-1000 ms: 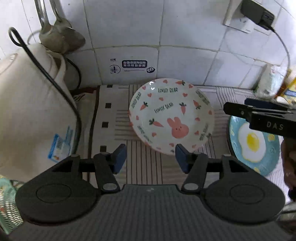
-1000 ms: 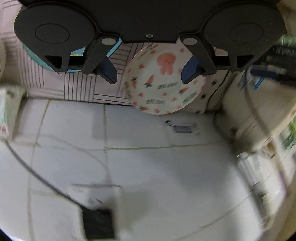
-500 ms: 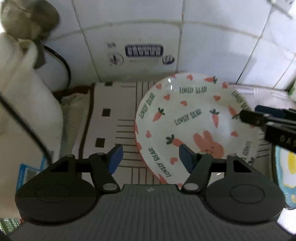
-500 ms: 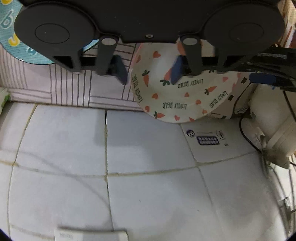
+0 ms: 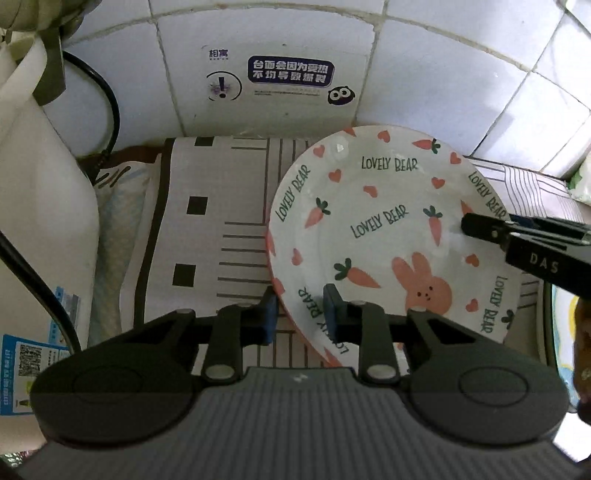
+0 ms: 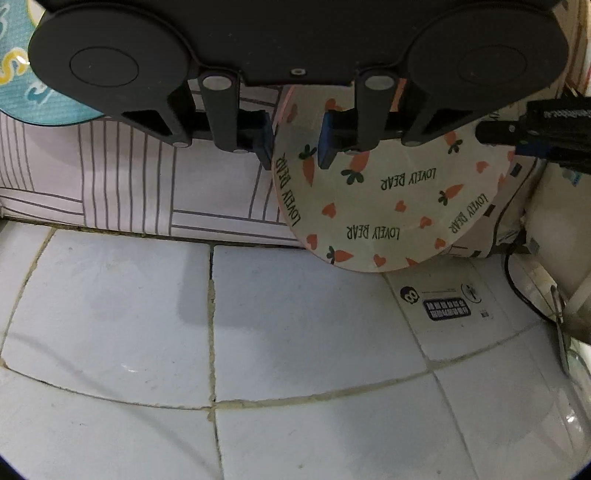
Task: Organize plates and bowls
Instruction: 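Carry the bunny plate and lower it onto the blue plate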
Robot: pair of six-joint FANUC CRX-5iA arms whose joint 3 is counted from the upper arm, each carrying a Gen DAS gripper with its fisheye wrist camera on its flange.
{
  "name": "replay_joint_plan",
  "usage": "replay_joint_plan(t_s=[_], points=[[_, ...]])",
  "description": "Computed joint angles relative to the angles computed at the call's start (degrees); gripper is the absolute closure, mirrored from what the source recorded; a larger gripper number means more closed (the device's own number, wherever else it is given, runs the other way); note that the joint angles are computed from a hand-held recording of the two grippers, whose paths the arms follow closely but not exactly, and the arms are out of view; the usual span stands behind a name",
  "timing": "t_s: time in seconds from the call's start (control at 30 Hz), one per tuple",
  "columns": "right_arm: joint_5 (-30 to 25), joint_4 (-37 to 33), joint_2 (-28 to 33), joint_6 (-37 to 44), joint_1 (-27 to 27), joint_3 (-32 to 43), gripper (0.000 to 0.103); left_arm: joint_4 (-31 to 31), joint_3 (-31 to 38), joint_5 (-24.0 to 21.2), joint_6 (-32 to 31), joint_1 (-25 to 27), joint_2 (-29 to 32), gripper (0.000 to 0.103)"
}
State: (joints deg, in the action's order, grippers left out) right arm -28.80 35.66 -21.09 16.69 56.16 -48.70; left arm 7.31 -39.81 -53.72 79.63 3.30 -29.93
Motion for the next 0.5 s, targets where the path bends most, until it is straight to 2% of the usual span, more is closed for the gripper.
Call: replay_joint_plan(t_s=[0.03,0.13,0.2,0.27,0.33,0.43,0.5], points=[[1.6,0.1,-0.4,-0.6,-0.6,-0.7,0.073,0.9,-0.6,0.3,0.2,0.5,-0.4,0.080],[-1.1,-7.2,0.3,5.5,-0.6,2.7,0.074,5.3,-1.8,-1.0,0.3,3.9,-1.0,0.080],[-1.7,-9.6,-0.6,8.5,-0.6,3.4,0.078,4.2,-0.1,-3.2,2.4,3.7,0.4,0.080],[-1.7,-10.1,-2.6,9.2,-0.5,3.0,0.083,4.6,0.2,-4.4,-0.3,4.1,0.8,0.079],[-2.2,-12.3,-5.6,11.4,-0.2,2.7,0.086,8.8,-1.0,-6.5,-3.0,7.2,0.6,0.078],[-6.7,-12.4,-9.5,11.1,2.6,2.3,0.086,10.5,-1.6,-8.5,-5.2,8.1,-0.4,0.078],[-9.7,-10.6,-12.8,7.7,5.4,1.2,0.086,10.3,-1.6,-9.3,-5.1,7.5,-2.0,0.078]])
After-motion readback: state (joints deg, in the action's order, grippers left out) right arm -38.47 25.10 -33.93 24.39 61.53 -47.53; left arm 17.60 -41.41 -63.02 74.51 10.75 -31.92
